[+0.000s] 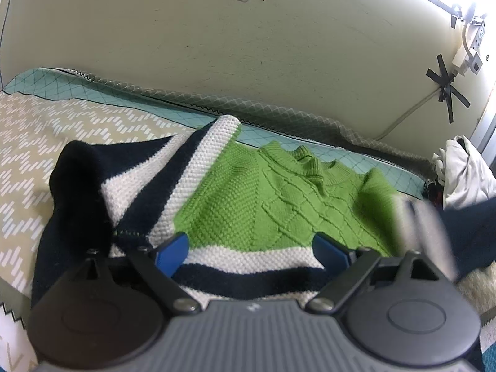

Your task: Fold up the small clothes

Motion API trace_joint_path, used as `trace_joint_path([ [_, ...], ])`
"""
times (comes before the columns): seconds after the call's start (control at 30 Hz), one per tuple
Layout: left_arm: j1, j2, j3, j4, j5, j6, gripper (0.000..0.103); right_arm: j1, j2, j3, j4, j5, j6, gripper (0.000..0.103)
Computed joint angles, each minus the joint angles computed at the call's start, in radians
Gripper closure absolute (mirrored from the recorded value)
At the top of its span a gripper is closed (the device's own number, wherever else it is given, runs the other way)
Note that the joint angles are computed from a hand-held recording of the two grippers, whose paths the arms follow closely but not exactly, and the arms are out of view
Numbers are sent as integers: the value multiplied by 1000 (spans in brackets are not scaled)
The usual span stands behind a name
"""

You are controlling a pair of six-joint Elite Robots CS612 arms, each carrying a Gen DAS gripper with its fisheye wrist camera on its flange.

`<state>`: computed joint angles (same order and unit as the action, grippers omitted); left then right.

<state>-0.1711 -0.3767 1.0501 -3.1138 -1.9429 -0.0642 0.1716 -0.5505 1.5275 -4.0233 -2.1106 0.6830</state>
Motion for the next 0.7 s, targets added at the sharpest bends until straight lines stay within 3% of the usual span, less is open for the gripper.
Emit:
trace_joint_path([
  [0.13,2,0,0,-2,-7,-5,13,20,-55,26,-120,-287,-241,95],
  [0.3,8,1,3,-27,-21,-31,11,8,-83,66,-27,-349,-157,95],
  [0.37,14,4,4,-65,-30,-63,11,8,-72,48,-16,-309,-136,95],
  [0.47,28,14,-5,-120,-65,-137,11,26,-60,-16,25,-206,-194,95],
  [0.57,38,23,-15,-157,-81,-190,10,40,-40,-121,116,-45,-255,95],
  [0.7,48,34,-34,-177,-91,-228,10,47,32,-334,285,211,-283,95],
])
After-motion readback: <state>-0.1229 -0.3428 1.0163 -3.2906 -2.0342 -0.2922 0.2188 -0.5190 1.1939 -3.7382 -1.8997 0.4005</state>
